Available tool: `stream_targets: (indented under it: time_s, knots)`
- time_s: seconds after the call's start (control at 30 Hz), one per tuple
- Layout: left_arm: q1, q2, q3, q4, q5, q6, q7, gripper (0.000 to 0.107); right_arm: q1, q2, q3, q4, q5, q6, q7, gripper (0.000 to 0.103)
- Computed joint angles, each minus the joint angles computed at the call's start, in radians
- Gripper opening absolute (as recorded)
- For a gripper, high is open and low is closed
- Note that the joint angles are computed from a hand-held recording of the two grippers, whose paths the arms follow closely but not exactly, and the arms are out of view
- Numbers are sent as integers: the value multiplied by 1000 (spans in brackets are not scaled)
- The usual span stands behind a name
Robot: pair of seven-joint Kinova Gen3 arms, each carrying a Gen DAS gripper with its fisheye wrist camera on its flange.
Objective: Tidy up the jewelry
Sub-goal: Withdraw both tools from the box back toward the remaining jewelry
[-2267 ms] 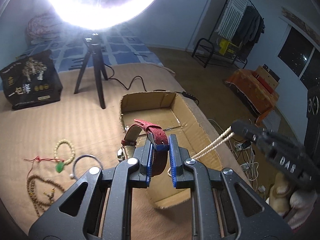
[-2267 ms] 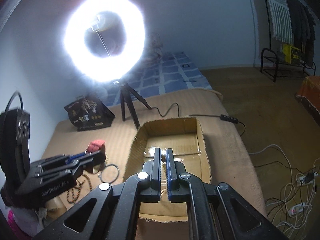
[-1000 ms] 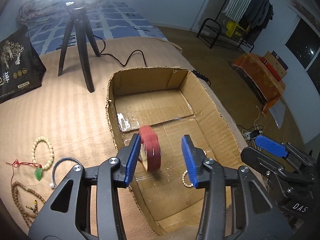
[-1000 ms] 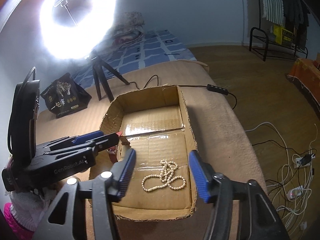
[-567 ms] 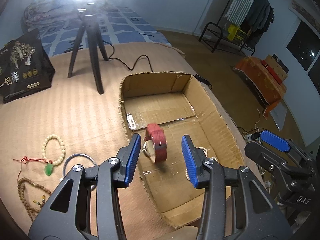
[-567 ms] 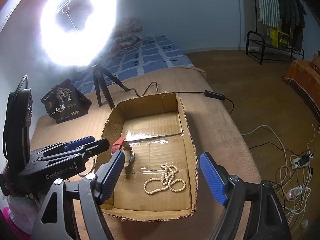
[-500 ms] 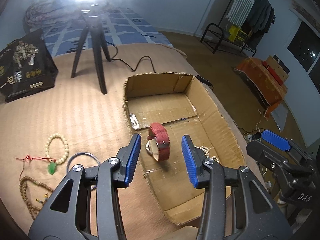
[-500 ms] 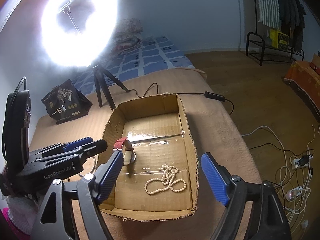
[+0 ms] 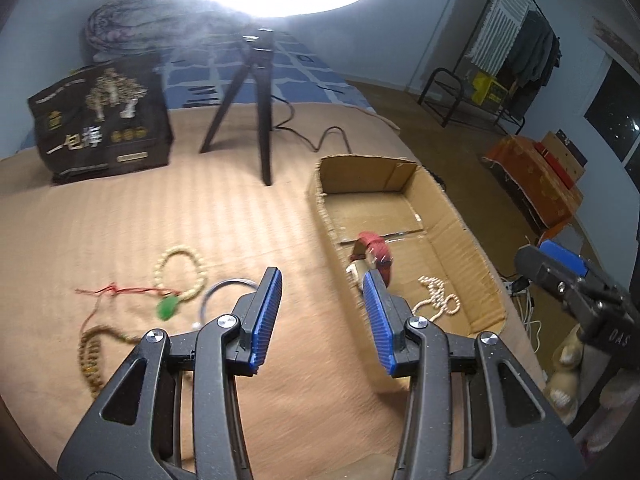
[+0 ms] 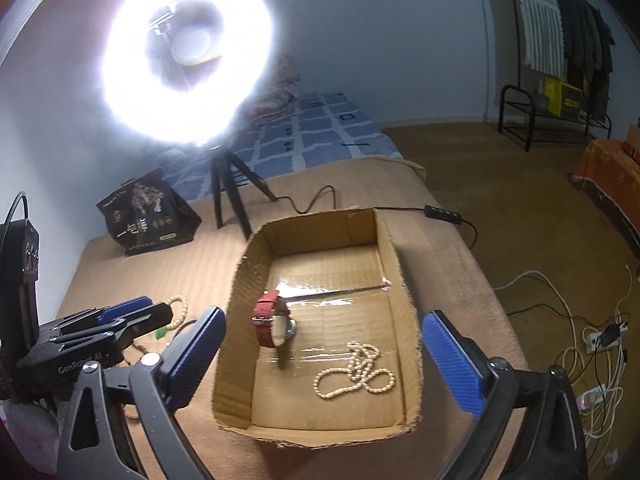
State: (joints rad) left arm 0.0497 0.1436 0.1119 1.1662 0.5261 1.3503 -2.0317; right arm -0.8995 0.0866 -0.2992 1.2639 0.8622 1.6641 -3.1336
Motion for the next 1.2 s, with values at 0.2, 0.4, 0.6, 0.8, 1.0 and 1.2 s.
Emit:
stream_targets:
  time_s: [0.2, 0.4, 0.6, 0.8, 1.0, 1.2]
  knots:
    - [-71, -18, -39, 7, 30, 32, -46, 43, -35, 61, 19, -78, 13, 27, 63, 103]
    - [-147, -25, -77, 13, 47, 65, -92, 43, -87, 114, 63, -148, 25, 24, 105, 103]
    - [-216, -21, -108, 22, 56, 84, -132, 52, -121, 163, 111, -212, 22, -7, 151, 103]
    - [-281, 0, -127, 23, 62, 107, -141, 52, -137, 202, 151, -263, -4, -58, 196, 103]
    - [-335, 38, -134, 4, 55, 135, -124, 52, -129, 243, 181, -309, -72, -133, 259, 102]
    - [-370, 89, -121, -15, 59, 175, -89, 52, -98, 271, 205, -331, -168, -216, 305, 98]
